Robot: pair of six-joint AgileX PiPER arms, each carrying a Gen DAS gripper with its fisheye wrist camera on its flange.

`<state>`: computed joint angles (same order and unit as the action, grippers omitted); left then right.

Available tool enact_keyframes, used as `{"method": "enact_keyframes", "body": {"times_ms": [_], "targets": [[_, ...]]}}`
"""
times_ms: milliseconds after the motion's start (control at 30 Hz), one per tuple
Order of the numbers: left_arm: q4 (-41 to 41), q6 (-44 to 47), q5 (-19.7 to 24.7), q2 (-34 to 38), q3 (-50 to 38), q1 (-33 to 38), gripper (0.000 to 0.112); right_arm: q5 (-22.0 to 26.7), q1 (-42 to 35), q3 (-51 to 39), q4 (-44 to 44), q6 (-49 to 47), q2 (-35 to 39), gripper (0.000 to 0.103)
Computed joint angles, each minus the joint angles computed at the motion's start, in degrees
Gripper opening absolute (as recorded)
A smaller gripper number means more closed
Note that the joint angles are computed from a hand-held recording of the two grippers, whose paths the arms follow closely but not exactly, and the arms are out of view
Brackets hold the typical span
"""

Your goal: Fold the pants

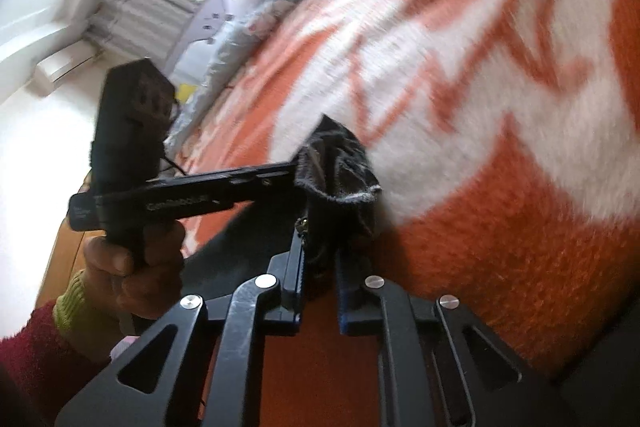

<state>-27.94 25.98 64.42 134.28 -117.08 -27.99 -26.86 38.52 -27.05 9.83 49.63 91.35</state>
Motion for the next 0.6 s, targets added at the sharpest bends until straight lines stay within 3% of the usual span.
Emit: {"method": "enact_keyframes", "body": {"times_ms": [133,267,600], "targets": [[-4.39,3.32,-2.58,-6.30,6.98,2.29,0.010,0.23,2.36,-1.20,0.99,-4.50,-3.40,0.013],[-7.67,6.29,-5.27,-13.67,14.62,5.10,0.010,0.35,2.75,-3.79,-5.61,-1.38,-4.00,0.013],[-14.02,14.35,-9.05,-29.89,32.33,15.69,0.010,5.10,5.04,-20.92,-32.22,14.74,4.18,0.013]]}}
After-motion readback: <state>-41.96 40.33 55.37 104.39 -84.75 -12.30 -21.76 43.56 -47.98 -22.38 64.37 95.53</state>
